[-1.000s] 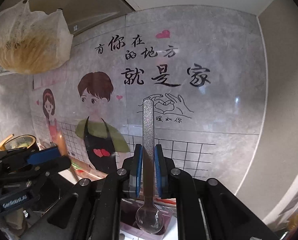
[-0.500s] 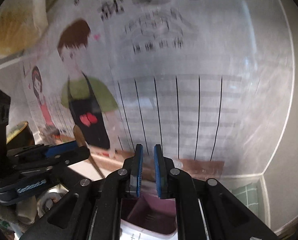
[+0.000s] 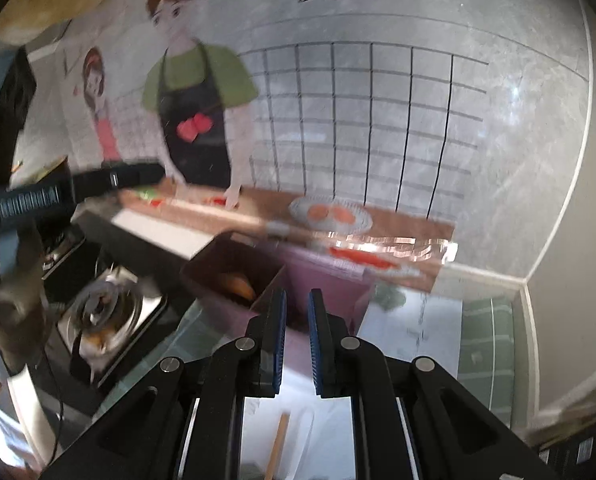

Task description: Organize utensils

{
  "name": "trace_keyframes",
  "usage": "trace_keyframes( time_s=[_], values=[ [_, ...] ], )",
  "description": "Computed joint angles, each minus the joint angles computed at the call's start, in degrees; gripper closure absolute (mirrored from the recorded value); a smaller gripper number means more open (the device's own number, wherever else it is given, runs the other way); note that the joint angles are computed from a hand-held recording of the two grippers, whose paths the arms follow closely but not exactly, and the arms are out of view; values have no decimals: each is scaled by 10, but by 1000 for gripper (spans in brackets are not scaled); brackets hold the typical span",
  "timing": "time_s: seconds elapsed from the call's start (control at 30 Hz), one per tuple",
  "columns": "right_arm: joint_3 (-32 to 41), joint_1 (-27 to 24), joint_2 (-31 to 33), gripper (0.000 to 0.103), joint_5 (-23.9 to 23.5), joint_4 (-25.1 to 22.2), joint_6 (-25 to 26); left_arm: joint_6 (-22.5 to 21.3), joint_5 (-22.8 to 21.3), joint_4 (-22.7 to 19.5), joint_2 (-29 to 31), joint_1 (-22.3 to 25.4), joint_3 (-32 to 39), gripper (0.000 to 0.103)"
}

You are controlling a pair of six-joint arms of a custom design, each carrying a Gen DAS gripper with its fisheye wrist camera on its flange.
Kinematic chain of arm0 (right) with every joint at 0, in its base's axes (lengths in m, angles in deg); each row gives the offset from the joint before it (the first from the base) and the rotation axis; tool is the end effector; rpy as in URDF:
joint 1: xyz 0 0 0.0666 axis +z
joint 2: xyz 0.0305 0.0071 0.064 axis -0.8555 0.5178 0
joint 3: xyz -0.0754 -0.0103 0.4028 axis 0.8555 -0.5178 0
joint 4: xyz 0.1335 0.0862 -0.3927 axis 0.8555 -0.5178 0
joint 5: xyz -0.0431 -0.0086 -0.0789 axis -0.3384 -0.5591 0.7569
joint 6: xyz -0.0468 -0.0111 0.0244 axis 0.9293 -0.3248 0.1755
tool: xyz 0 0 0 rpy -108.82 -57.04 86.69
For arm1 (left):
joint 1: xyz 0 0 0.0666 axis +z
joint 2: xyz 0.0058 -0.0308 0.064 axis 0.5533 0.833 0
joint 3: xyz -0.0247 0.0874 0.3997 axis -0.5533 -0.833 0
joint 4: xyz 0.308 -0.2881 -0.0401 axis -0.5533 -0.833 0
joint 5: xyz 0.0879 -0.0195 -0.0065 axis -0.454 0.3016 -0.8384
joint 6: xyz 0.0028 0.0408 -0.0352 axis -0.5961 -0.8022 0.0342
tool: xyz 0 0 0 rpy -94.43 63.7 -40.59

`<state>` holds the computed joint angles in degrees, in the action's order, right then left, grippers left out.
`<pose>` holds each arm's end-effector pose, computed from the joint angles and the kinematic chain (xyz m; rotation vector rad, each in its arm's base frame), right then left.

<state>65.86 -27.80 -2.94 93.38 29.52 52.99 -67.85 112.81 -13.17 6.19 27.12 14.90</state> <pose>0.3940 0.2229 0.4510 -0.0779 2.2382 0.0870 0.4926 -0.0723 0.4942 0.5354 2.1221 -0.4898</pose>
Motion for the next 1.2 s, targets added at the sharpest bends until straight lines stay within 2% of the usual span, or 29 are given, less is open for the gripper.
trace_keyframes(
  time_s=[0.13, 0.3, 0.57, 0.63, 0.7, 0.73, 0.87, 1.03, 1.13, 1.2],
  values=[
    [-14, 20, -10, 93, 8, -22, -15, -13, -6, -12, -21, 14, -15, 76],
    [-26, 40, -13, 93, 1, -47, -43, -44, -3, -56, -34, 25, -40, 76],
    [-68, 92, -26, 92, -24, -91, -80, -154, 4, -147, -71, 36, -115, 74],
    [-77, 97, -30, 90, -37, -101, -101, -173, 1, -166, -82, 40, -135, 71],
    [-89, 105, -34, 79, -52, -110, -125, -195, 2, -187, -93, 47, -156, 62],
    [-96, 110, -36, 77, -55, -113, -136, -205, 4, -197, -98, 51, -166, 61],
    [-113, 125, -37, 76, -67, -114, -169, -244, 4, -235, -117, 64, -207, 54],
    [-111, 121, -11, 76, -126, -113, -190, -242, -1, -250, -133, 74, -241, 52],
    [-104, 117, 7, 76, -126, -129, -194, -240, 4, -265, -139, 82, -251, 49],
    [-106, 103, 10, 76, -136, -123, -210, -244, 7, -271, -145, 88, -258, 48]
  ],
)
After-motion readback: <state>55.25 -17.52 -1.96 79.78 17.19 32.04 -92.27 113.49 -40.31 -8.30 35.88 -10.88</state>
